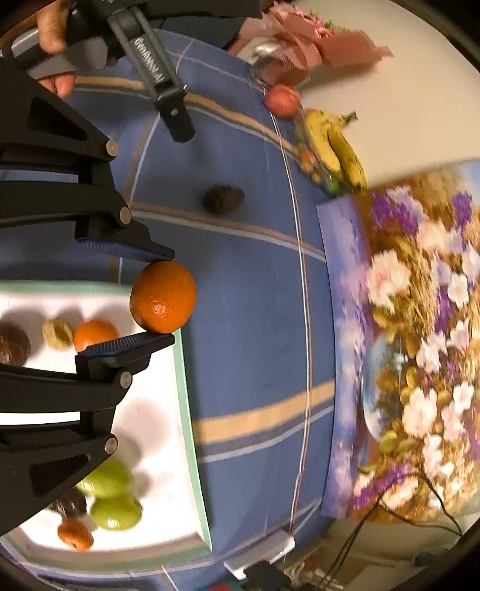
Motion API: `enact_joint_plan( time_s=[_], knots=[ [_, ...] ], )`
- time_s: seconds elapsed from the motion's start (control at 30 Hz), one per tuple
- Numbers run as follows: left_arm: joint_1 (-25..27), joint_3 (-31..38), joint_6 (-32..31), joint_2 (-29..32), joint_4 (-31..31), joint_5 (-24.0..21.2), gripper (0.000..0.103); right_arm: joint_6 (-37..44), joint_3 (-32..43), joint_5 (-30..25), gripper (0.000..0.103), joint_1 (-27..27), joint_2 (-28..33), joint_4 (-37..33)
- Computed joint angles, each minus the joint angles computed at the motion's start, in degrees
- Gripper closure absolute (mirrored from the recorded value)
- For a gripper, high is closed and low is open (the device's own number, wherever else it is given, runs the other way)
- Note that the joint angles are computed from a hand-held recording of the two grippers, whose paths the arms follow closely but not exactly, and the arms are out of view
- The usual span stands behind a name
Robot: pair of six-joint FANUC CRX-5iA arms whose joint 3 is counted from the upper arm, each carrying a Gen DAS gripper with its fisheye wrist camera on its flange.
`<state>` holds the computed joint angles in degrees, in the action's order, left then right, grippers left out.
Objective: Organize fruits
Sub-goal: 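Grasp the tangerine with the right tool while the left tool grasps the dark date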
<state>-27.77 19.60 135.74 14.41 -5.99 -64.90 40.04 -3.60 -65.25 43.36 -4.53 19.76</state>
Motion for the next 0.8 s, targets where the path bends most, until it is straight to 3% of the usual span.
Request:
enact_joint_plan(
  time_s=[0.13, 0.3, 0.43, 0.5, 0.63, 0.8],
  knots=[
    [-0.06, 3.78, -0.35, 3.09, 0.56, 0.23, 0.000, -0.79, 0.17, -0.45, 0.063, -1.10, -0.59, -0.35],
    [-0.59, 9.45, -2.20, 7.74, 0.85, -2.54, 0.002, 0.23, 0.45, 0.45, 0.063, -2.41, -0.74, -1.23],
    [-0.60, 10.48, -1.88, 9.39, 0.49, -2.05, 0.018, 0.83, 0.68, 0.82, 0.063, -3.27, -0.71, -2.01],
    [-0.12, 9.47, -1.75, 9.28, 1.11, -0.60, 0.020, 0.98, 0.80, 1.05, 0.063, -3.67, -0.62, -2.09],
    [0.64, 7.68, -2.25, 9.02, 2.90, 2.10, 0.035, 1.10, 0.83, 1.70, 0.063, -4.33, -0.57, -2.37],
    [1.32, 5.98, -4.19, 8.99, 5.84, 5.00, 0.040, 1.10, 0.90, 2.32, 0.063, -4.89, -0.39, -2.66]
  ],
)
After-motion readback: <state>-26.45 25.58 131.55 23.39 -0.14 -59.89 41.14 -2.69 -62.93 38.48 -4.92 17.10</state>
